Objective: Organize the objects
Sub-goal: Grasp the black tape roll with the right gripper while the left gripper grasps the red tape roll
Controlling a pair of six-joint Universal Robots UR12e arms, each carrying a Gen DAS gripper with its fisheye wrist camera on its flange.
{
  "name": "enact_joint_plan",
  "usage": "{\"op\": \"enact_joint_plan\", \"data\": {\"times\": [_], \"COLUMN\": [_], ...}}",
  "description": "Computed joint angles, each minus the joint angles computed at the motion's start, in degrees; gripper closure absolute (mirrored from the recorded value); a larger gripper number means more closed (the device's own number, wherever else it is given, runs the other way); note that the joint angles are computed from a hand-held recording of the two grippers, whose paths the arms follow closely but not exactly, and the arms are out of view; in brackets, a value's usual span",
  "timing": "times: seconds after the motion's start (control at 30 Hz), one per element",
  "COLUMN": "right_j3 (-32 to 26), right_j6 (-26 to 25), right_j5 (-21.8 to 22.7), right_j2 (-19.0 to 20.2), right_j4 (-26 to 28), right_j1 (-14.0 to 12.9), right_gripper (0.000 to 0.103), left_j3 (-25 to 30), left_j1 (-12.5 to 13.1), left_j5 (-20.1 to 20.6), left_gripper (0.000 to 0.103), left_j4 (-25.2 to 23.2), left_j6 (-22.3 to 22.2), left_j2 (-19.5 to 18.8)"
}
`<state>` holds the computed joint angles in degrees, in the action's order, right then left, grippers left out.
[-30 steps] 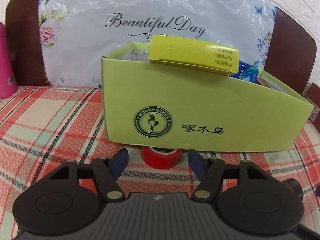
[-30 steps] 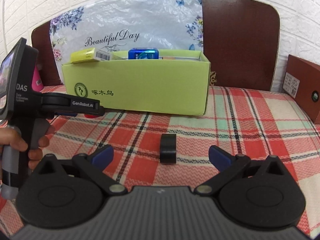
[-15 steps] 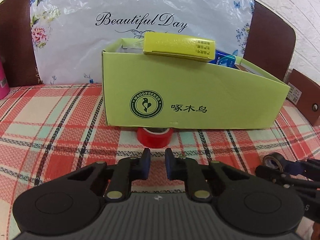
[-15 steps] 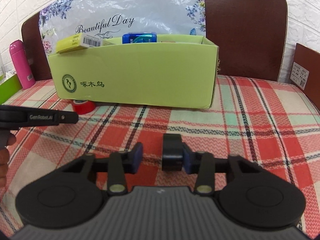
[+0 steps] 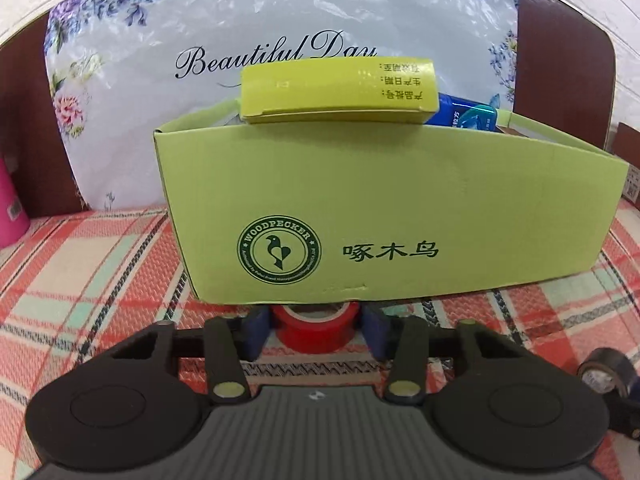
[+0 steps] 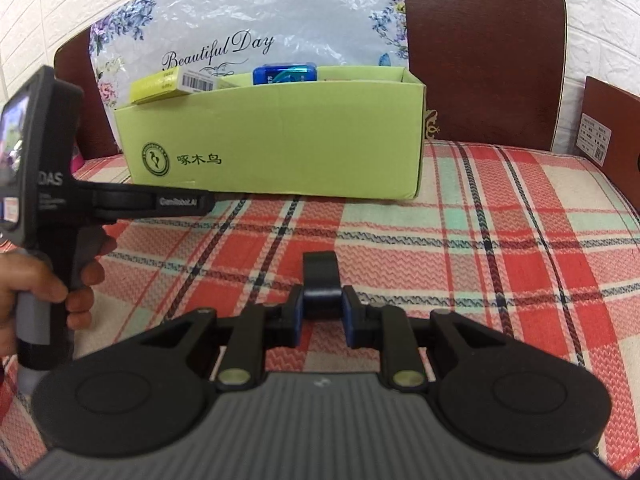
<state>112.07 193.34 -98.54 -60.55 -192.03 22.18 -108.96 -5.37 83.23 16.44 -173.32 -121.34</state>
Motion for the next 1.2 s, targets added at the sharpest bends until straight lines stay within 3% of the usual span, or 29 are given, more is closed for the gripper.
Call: {"op": "enact_joint_plan", "data": {"times": [0.1, 0.3, 0.43, 0.5, 0.6, 0.67, 0.83, 0.97, 1.07, 1.2], "right_j3": [0.31, 0.86, 1.34, 1.86, 3.39, 3.89, 2.94, 2.40, 1.89, 1.50], "right_j6": [-0.07, -0.41, -1.66, -7.33, -17.90, -20.23, -14.64, -11.91, -11.63, -8.50], "right_j5": [0.22, 2.05, 3.24, 1.59, 1.17, 1.81, -0.43, -2.29, -3.79, -1.38], "right_j2": [-0.21, -0.74, -1.11, -1.22, -1.26, -1.56, -1.45, -0.96, -0.51, -0.50], "right_j4": [-0.27, -0.42, -0.49, -1.37, -5.30, -5.78, -5.62, -6.14, -5.33, -3.03], "right_j1": [-0.06, -0.20, 0.33, 1.59, 3.26, 3.80, 3.87, 3.43, 3.26, 2.17], "right_gripper": [0.084, 0.084, 0.084, 0.082, 0.069, 0.069, 0.067, 0.043, 0.043, 0.048], "left_j3": [-1.50, -7.04, -10.62, -12.08, -13.25, -13.52, -12.61, -11.24, -9.74, -8.90], "left_j1": [1.70, 4.26, 4.08, 4.29, 4.65, 4.68, 4.50, 3.65, 3.10, 2.59], "left_j5": [-4.57, -10.11, -8.81, -9.31, -9.61, -8.71, -7.28, -5.46, -4.82, -4.47], "left_gripper": [0.054, 0.054, 0.054, 0.047, 0.044, 0.043, 0.041, 0.039, 0.039, 0.039], "left_j4": [1.07, -3.36, -7.40, -9.00, -10.74, -10.74, -12.39, -12.33, -14.08, -14.18], "left_j6": [1.41, 1.89, 3.45, 2.94, 3.84, 3.49, 1.72, 0.84, -0.39, -0.28], "left_j2": [0.48, 5.45, 9.31, 10.90, 12.44, 12.80, 12.87, 11.76, 11.00, 10.44]}}
